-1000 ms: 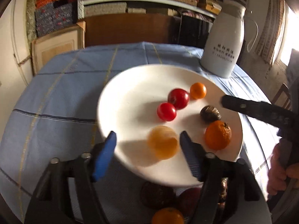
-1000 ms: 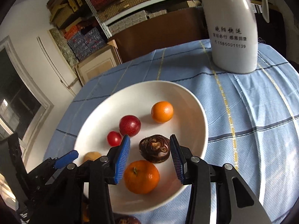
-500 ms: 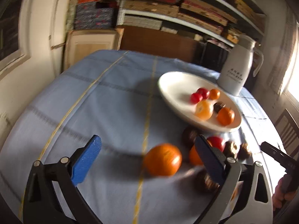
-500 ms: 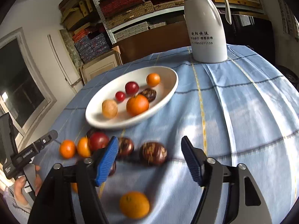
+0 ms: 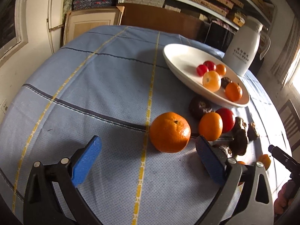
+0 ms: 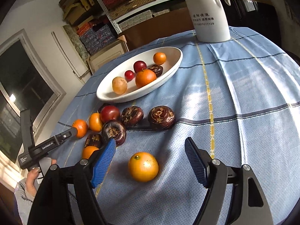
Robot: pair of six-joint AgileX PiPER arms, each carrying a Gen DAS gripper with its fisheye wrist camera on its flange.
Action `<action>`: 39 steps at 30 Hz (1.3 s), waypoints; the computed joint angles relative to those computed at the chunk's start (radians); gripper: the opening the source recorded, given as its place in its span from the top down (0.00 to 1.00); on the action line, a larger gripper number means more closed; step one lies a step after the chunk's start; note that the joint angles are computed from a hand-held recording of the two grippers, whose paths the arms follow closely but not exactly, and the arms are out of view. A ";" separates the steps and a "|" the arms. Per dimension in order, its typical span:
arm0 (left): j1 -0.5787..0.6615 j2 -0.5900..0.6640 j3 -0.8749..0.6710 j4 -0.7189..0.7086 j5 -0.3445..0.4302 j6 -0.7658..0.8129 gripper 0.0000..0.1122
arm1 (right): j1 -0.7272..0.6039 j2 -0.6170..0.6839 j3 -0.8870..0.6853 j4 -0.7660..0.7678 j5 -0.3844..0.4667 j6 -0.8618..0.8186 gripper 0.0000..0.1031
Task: Organize fruits
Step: 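Withdraw both tools and move toward the remaining oranges, then grasp a large orange with the left tool while the right tool grasps a yellow-orange tangerine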
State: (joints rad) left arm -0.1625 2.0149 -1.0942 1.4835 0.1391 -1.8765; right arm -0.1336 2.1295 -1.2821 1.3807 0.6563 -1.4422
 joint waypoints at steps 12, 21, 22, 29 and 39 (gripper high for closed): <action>-0.016 0.070 -0.126 -0.509 0.083 0.549 0.12 | 0.084 -0.051 0.043 -0.098 -0.142 -0.007 0.41; -0.018 0.104 -0.184 -0.655 0.115 0.717 0.12 | 0.124 -0.063 0.041 -0.291 -0.177 0.110 0.61; -0.021 0.109 -0.192 -0.669 0.119 0.737 0.12 | 0.116 -0.057 0.034 -0.296 -0.155 0.118 0.63; -0.027 0.114 -0.199 -0.716 0.103 0.815 0.16 | 0.105 -0.029 0.000 -0.333 -0.099 0.169 0.65; 0.005 0.079 -0.134 -0.725 -0.026 0.830 0.58 | 0.084 -0.014 -0.018 -0.318 -0.053 0.173 0.65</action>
State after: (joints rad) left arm -0.1576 2.0942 -1.2279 0.7589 0.1131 -1.0467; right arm -0.0496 2.1155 -1.3004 1.0628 0.6034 -1.2690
